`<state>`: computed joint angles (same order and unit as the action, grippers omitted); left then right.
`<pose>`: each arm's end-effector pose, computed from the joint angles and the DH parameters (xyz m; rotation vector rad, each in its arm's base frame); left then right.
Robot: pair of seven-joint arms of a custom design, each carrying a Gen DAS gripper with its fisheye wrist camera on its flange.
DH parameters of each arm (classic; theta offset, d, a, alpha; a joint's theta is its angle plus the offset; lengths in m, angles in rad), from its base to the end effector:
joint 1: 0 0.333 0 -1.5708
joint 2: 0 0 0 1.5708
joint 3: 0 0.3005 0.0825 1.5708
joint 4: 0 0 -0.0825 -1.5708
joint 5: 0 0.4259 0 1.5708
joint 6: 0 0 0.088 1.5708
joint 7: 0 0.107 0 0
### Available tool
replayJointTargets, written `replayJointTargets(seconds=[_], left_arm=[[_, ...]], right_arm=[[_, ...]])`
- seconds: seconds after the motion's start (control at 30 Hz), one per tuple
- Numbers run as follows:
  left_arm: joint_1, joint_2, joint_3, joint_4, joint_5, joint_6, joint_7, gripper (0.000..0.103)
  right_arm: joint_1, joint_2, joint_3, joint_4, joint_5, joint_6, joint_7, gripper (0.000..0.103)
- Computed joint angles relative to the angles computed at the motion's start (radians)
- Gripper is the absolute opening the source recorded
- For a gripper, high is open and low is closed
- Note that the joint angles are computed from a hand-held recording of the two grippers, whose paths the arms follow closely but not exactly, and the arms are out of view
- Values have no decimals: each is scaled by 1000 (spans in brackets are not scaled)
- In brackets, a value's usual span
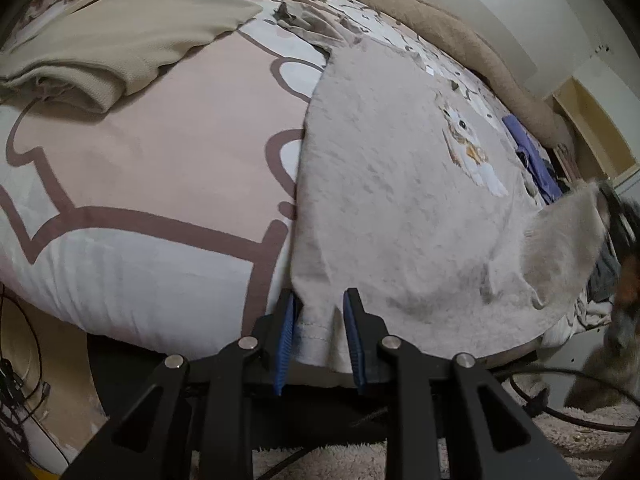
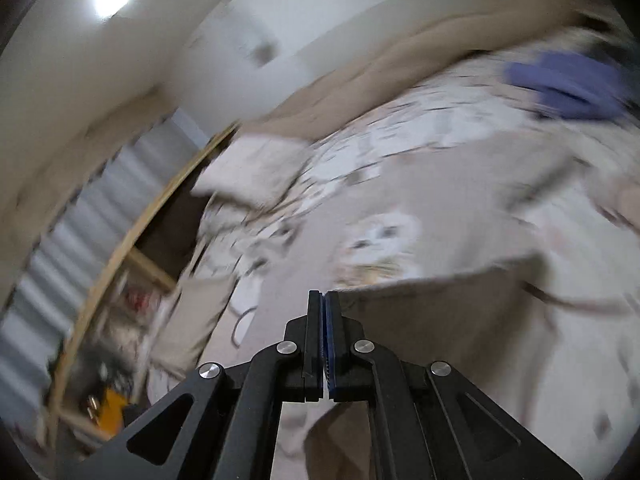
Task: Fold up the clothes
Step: 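Grasp the shirt edge with the right gripper while the left gripper holds the hem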
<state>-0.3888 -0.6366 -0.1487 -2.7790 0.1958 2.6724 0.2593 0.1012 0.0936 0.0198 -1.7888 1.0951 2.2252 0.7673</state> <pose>0.3612 -0.2161 0.4113 -2.5682 1.3096 -0.7981 0.6568 0.1075 0.5175 -1.7582 1.2115 0.1638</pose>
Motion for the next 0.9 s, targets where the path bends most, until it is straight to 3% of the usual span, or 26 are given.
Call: replayJointTargets(seconds=[0.23, 0.33, 0.4, 0.47, 0.5, 0.7, 0.77, 0.83, 0.9], left_arm=[[1, 42, -3, 26, 2, 6, 2, 24], [0, 56, 0, 37, -2, -2, 18, 24], [-2, 53, 6, 28, -12, 9, 23, 24], [-4, 49, 13, 20, -23, 22, 27, 24], [-5, 48, 17, 16, -29, 29, 26, 24], [7, 52, 18, -2, -40, 80, 1, 24], [7, 54, 20, -5, -40, 92, -3, 24], [6, 53, 22, -9, -39, 100, -3, 24], [5, 51, 24, -14, -38, 108, -4, 24]], right_arm=[[135, 313, 75, 271, -338, -81, 139, 2], [182, 377, 73, 292, -460, -42, 203, 5], [157, 370, 95, 271, -420, -40, 194, 21], [109, 341, 112, 250, -334, -84, 184, 91], [91, 322, 114, 234, -297, -81, 170, 98], [23, 253, 99, 220, -148, -129, 124, 94], [47, 240, 86, 203, -202, -88, 135, 78], [96, 218, 77, 165, -313, -13, 126, 69], [134, 215, 84, 140, -387, 9, 112, 61]])
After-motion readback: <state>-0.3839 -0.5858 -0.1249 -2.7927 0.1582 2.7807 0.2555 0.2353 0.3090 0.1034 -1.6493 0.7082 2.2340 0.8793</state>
